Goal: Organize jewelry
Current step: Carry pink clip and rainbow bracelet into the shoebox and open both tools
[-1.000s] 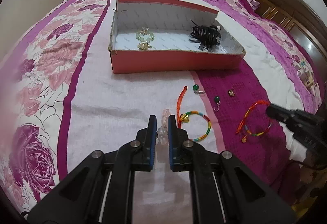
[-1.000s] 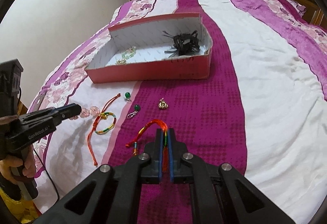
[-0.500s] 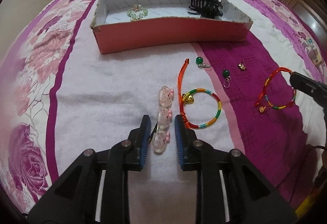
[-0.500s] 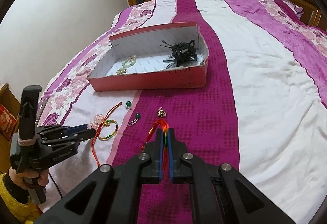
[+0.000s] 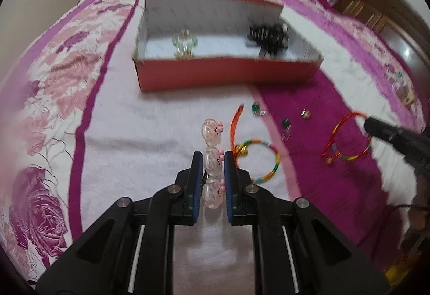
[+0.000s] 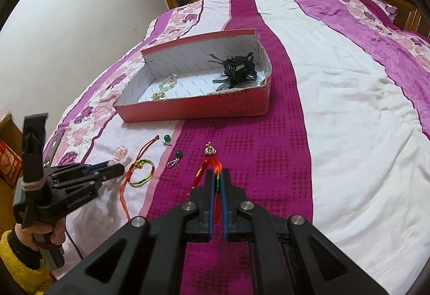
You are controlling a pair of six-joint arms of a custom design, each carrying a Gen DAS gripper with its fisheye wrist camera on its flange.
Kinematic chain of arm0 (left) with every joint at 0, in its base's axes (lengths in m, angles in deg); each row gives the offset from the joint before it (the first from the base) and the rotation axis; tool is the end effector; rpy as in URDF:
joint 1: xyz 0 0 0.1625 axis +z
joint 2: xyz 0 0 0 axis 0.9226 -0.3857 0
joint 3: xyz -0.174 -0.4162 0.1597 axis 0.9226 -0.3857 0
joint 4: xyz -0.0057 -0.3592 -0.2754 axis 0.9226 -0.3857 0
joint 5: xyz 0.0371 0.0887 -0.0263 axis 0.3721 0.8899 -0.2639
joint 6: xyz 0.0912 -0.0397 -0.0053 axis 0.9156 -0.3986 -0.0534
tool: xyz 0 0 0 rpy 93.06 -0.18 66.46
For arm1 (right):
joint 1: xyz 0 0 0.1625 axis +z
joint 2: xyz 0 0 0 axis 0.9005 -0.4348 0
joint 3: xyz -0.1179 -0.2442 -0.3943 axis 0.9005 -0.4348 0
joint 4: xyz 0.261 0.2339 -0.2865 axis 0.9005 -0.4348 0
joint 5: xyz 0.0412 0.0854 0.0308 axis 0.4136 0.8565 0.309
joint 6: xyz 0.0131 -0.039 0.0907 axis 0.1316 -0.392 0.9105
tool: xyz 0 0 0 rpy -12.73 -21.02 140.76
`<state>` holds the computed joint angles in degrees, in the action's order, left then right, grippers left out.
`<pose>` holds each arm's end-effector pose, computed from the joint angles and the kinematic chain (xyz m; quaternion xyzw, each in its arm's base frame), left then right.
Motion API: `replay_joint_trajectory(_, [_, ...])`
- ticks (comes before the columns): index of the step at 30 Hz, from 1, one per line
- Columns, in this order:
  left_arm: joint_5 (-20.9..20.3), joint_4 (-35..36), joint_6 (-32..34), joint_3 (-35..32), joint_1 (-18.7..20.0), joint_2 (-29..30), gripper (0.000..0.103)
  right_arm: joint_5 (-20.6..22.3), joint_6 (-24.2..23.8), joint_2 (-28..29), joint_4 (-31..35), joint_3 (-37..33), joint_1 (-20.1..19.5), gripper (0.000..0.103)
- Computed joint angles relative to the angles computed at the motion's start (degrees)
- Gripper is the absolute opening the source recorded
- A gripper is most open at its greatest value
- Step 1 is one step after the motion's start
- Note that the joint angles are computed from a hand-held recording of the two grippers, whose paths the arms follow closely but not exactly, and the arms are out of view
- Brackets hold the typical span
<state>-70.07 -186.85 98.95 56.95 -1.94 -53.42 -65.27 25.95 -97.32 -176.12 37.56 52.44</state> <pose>-0.0851 -0.5994 0.2695 0.3721 0.8930 -0.1588 0.1974 0.3038 -0.4741 0.0665 0.0127 -0.8726 0.3969 0.2844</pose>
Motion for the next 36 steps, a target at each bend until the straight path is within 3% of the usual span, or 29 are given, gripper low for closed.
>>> replay_joint_trajectory(16, [-4.94, -5.68, -1.93, -2.41, -1.59, -1.35, 0.007, -0.90, -6.61, -0.33, -2.18, -3.39, 2.41, 0.006])
replay_joint_trajectory(36, [-9.45, -19.01, 1.57, -8.81, -1.85, 5.94, 0.007, 0.40, -23.90, 2.88, -13.26, -14.52, 1.37, 0.006])
